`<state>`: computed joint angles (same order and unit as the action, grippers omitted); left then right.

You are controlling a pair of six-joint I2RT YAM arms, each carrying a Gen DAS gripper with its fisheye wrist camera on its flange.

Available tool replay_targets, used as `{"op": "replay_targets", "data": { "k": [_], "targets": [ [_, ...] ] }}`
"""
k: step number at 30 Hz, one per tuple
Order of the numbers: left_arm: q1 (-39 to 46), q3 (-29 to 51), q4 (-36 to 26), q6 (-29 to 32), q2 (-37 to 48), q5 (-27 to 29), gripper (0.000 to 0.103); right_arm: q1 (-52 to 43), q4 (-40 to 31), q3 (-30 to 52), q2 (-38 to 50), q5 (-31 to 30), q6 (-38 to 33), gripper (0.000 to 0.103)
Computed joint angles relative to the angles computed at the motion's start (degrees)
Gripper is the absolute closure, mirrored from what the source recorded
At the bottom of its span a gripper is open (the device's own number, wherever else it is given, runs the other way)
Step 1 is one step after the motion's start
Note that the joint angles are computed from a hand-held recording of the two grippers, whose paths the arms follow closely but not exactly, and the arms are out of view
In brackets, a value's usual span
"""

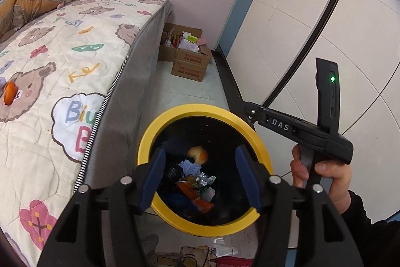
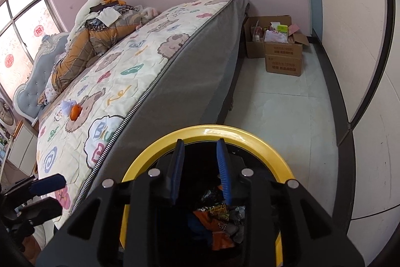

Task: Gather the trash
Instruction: 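Move both open tools back toward the lilac scrubber and orange on the bed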

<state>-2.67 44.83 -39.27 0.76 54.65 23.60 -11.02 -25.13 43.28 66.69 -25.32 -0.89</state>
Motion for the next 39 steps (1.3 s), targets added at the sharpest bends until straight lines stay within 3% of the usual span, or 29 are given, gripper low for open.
{"op": "replay_targets", "data": {
  "k": [11, 21, 32, 39],
  "targets": [
    [9.02, 1.6, -1.7, 4.1, 0.28, 2.15, 0.039, 3.3, 1.13, 0.65, -0.46, 0.65, 1.53, 0.077],
    [25.06, 4.68, -3.45, 9.55, 3.82, 8.63, 0.033, 14.23, 3.77, 2.87, 0.5, 4.05, 5.63, 0.068],
    [41.04, 10.68, -4.18, 16.24, 11.97, 13.48, 0.025, 28.98, 6.93, 8.94, 7.93, 9.53, 10.86, 0.058],
    [48.05, 16.44, -2.08, 17.25, 20.48, 14.17, 0.025, 38.04, 9.33, 15.7, 17.08, 11.88, 13.1, 0.058]
  ]
}}
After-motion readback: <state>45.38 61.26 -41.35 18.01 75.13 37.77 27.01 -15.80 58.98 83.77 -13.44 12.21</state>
